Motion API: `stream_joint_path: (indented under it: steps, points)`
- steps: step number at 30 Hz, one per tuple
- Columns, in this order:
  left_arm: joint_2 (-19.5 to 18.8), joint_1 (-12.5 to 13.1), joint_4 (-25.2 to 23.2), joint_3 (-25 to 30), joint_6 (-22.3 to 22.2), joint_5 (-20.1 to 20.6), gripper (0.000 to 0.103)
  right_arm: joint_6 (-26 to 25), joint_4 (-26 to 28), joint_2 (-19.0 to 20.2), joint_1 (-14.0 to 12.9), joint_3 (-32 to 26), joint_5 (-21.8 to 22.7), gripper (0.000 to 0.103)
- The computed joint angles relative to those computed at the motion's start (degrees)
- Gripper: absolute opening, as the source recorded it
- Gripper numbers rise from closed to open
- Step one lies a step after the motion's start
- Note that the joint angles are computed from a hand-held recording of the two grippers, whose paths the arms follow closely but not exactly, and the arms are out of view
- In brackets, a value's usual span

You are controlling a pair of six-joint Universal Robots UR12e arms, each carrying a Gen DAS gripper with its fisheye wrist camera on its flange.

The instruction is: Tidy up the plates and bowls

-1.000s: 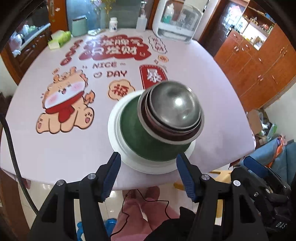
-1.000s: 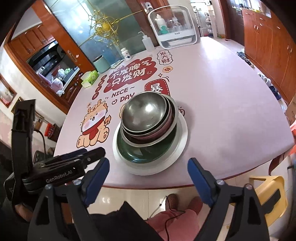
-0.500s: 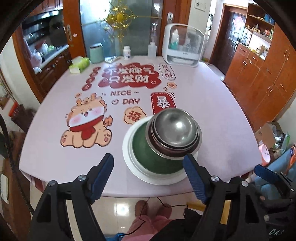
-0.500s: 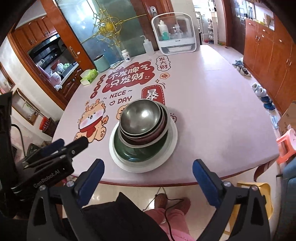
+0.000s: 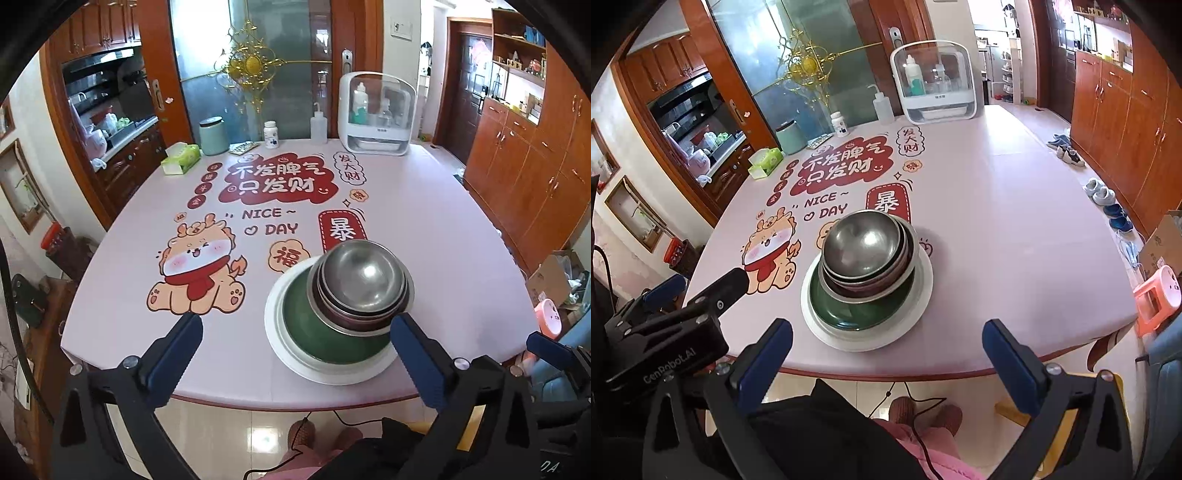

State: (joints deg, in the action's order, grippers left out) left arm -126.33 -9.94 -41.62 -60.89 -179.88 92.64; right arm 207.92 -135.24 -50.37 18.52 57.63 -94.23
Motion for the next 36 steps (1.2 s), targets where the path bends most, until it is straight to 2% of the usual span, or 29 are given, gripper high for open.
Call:
stream_joint_path:
  steps: [10,36]
  points:
    - [0.0,-0.4,1.2,-0.1,-1.9,2.9,0.102,-2.4,0.1,0.7,-0.4,-1.1,1.6,0.103]
    - [0.3,-0.5,1.8,-0.9,-2.5,3.4,0.102,-3.1,0.4,0.6,-0.7,-0.9,3.0,0.103]
